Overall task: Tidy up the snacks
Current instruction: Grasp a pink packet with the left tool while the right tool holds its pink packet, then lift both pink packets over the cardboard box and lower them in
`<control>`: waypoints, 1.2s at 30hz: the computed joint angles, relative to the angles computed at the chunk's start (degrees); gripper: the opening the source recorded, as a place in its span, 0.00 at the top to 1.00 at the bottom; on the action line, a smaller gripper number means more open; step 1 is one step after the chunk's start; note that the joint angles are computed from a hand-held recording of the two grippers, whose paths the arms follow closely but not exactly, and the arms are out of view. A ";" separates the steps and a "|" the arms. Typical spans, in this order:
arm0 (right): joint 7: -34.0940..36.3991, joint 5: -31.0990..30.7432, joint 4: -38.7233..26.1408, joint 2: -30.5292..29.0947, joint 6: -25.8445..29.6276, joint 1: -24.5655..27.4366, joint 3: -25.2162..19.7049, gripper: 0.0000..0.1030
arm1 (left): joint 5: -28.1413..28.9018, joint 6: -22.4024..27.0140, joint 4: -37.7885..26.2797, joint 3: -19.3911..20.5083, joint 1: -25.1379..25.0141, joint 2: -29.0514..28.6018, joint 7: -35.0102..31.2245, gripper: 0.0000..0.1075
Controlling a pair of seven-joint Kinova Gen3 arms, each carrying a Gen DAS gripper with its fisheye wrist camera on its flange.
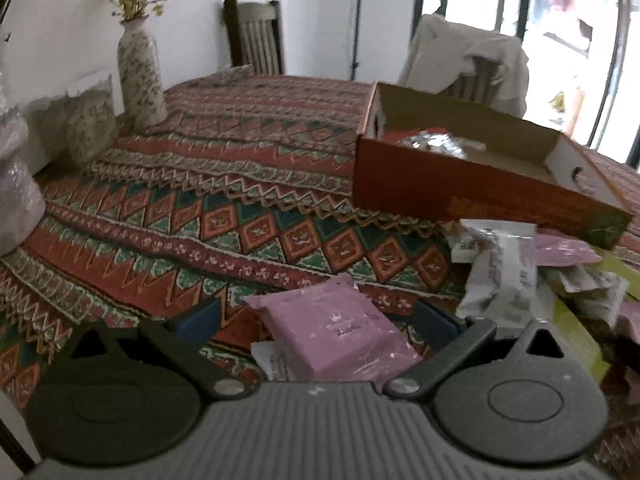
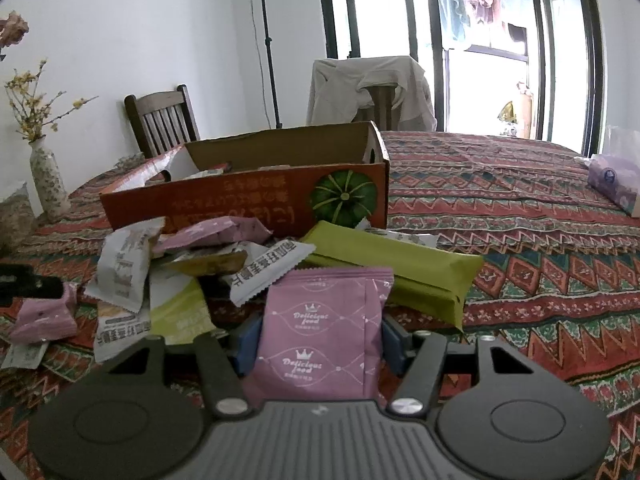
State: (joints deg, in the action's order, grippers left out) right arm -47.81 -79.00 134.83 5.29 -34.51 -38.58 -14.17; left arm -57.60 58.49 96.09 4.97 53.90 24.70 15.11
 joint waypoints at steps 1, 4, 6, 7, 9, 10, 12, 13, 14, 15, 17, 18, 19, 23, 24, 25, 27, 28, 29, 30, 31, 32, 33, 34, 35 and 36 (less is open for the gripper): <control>-0.19 0.05 0.10 -0.08 -0.03 0.02 0.01 0.42 | 1.19 1.52 -1.76 0.17 -0.26 1.24 -1.26 0.04; -0.96 0.53 0.43 -0.22 -0.03 0.20 0.07 0.42 | 2.21 2.03 -3.50 -0.25 -0.23 3.17 -3.28 0.09; -1.34 0.83 0.57 -0.26 0.04 0.31 0.10 0.42 | 1.36 1.10 -2.95 -0.76 0.45 3.45 -3.85 0.21; -1.53 1.01 0.65 -0.27 0.11 0.38 0.14 0.42 | 0.87 0.62 -2.47 -0.98 0.81 3.31 -3.84 0.25; -1.94 1.33 0.81 -0.29 0.12 0.46 0.18 0.42 | -0.75 -2.06 -0.21 -1.26 1.10 2.13 -2.92 0.35; -2.08 1.44 0.84 -0.30 0.13 0.48 0.19 0.42 | -1.44 -2.69 0.53 -1.29 1.24 1.78 -2.66 0.36; -2.31 1.63 0.88 -0.27 0.09 0.47 0.18 0.42 | -2.99 -4.04 2.15 -1.38 1.35 1.03 -1.44 0.37; -2.36 1.69 0.86 -0.25 0.08 0.45 0.19 0.42 | -3.73 -4.95 3.04 -1.34 1.24 0.53 -0.64 0.38; -2.41 1.71 0.90 -0.26 0.04 0.42 0.18 0.42 | -4.61 -5.73 3.92 -1.30 1.19 0.04 0.26 0.38; -2.41 1.71 0.90 -0.26 0.04 0.41 0.19 0.42 | -5.78 -6.30 4.78 -1.29 1.28 -0.39 1.37 0.38; -2.23 1.39 0.92 -0.32 -0.37 0.17 0.05 0.42 | -8.03 -6.83 6.16 -1.08 1.35 -1.14 3.38 0.39; -2.10 1.18 0.95 -0.41 -0.59 0.07 -0.02 0.42 | -9.41 -7.26 7.04 -0.96 1.34 -1.64 4.80 0.39; -1.92 0.95 0.95 -0.49 -0.84 -0.03 -0.10 0.42 | -10.21 -7.01 7.41 -0.62 1.23 -1.87 5.44 0.39; -1.82 0.40 1.22 -1.05 -2.05 -0.32 -0.59 0.42 | -13.93 -7.14 9.36 0.67 0.47 -3.29 8.89 0.39; -1.84 0.37 1.30 -1.24 -2.32 -0.35 -0.71 0.42 | -14.65 -6.79 9.54 1.08 0.31 -3.45 9.41 0.39; -1.83 0.32 1.32 -1.40 -2.62 -0.37 -0.84 0.42 | -15.41 -6.51 9.77 1.44 0.15 -3.66 9.90 0.39; -1.90 0.52 1.34 -1.69 -3.16 -0.36 -1.10 0.42 | -16.93 -6.21 10.11 2.12 -0.26 -4.06 10.89 0.39; -2.14 0.88 1.38 -1.83 -3.59 -0.39 -1.26 0.42 | -17.92 -6.08 10.33 2.40 -0.41 -4.26 11.38 0.39; -2.61 1.42 1.49 -1.96 -4.08 -0.43 -1.43 0.42 | -18.92 -5.90 10.44 2.67 -0.56 -4.40 11.86 0.39; -3.16 2.29 1.55 -2.09 -4.42 -0.33 -1.45 0.42 | -19.86 -5.89 10.46 2.95 -0.82 -4.54 12.15 0.39; -3.33 2.74 1.46 -2.19 -4.97 -0.35 -1.57 0.42 | -20.73 -6.08 10.48 3.20 -1.19 -4.66 12.42 0.39; -3.07 2.83 1.21 -2.19 -5.56 -0.39 -1.66 0.42 | -21.68 -6.28 10.38 3.40 -1.55 -4.77 12.72 0.39; -2.73 3.00 0.91 -2.12 -6.11 -0.37 -1.68 0.42 | -22.45 -6.53 10.25 3.57 -1.99 -4.81 12.87 0.39; -2.34 3.24 0.50 -2.00 -6.62 -0.35 -1.66 0.42 | -23.28 -6.72 10.01 3.73 -2.31 -4.79 13.02 0.39; -2.04 3.43 0.17 -1.95 -6.82 -0.30 -1.63 0.42 | -24.30 -7.07 9.82 3.80 -2.66 -4.81 13.32 0.39; -1.51 3.65 -0.40 -1.78 -6.90 -0.15 -1.49 0.42 | -25.40 -7.32 9.57 3.86 -2.94 -4.76 13.71 0.39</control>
State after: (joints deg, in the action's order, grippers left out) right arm -49.33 -75.35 134.43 3.50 -41.40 -38.73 -15.66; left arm -83.01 51.17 105.66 8.83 50.96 19.94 28.82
